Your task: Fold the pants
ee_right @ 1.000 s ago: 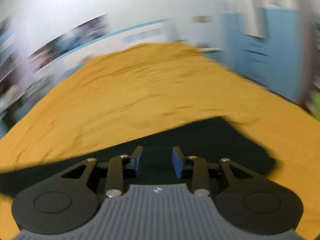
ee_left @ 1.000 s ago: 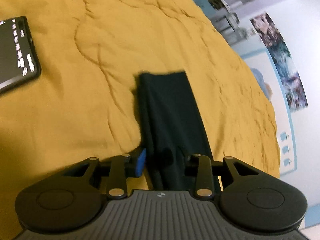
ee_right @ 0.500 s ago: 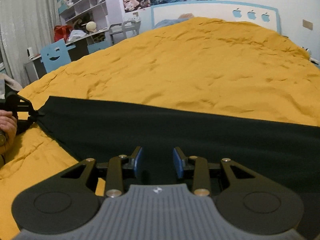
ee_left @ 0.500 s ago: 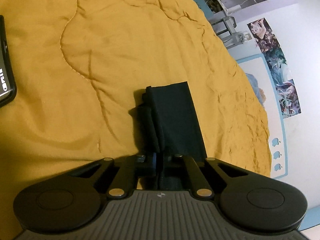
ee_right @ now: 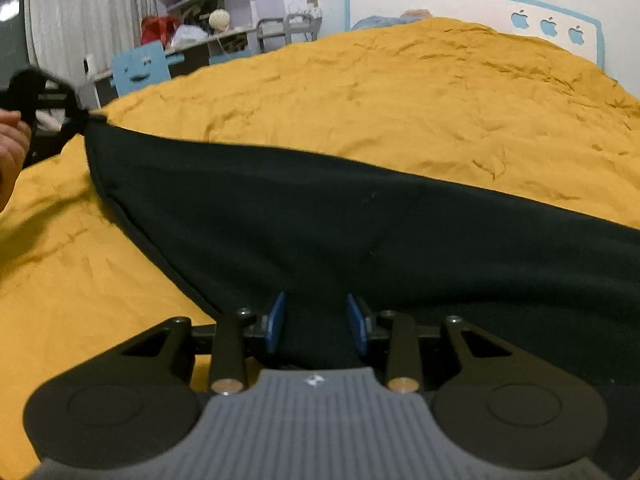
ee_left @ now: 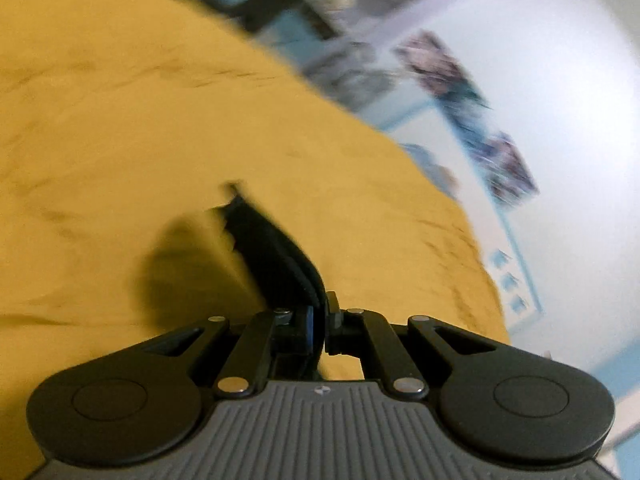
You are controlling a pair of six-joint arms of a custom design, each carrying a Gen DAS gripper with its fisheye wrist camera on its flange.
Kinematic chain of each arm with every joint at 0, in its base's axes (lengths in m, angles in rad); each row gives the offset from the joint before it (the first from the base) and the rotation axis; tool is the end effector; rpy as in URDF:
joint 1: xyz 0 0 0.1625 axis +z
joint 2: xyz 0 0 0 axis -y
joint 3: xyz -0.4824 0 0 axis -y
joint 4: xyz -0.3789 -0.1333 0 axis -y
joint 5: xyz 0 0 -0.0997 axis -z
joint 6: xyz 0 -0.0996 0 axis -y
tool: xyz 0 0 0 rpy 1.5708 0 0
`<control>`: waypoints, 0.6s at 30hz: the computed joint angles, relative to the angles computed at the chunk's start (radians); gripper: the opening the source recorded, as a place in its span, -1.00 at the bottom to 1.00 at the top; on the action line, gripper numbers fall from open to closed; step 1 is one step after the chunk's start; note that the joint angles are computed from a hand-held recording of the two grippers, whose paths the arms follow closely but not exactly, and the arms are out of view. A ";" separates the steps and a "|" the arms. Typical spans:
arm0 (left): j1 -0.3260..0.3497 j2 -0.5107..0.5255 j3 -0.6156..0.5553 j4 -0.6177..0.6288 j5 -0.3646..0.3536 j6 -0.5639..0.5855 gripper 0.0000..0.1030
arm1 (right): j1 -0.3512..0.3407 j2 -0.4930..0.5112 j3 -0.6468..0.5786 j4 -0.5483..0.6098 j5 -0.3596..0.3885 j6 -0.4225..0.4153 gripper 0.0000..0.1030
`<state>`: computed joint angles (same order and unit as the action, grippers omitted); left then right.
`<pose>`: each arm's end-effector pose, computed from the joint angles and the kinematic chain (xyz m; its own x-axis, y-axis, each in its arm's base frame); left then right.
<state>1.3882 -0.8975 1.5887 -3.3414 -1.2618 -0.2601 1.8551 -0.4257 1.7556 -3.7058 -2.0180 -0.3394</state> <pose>0.0295 -0.7411 0.3412 -0.9744 -0.2070 0.0881 -0.1706 0.4251 -0.8889 0.2727 -0.6116 0.0034 -0.8338 -0.1778 0.5226 -0.5005 0.6427 -0.5800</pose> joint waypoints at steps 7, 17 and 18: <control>-0.162 0.014 0.079 0.013 -0.042 0.399 -0.92 | 0.004 -0.070 0.138 -0.200 0.019 0.118 -0.39; -0.308 0.164 0.176 0.276 0.153 0.720 -0.59 | -0.020 -0.178 0.355 -0.433 -0.107 0.269 -0.36; -0.311 0.176 0.188 0.307 0.174 0.712 -0.55 | -0.028 -0.187 0.371 -0.436 -0.111 0.298 -0.36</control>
<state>1.0776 -0.7217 1.7762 -3.0340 -1.0877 0.4519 1.8268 -0.6126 2.1265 -4.1421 -2.1295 -0.0418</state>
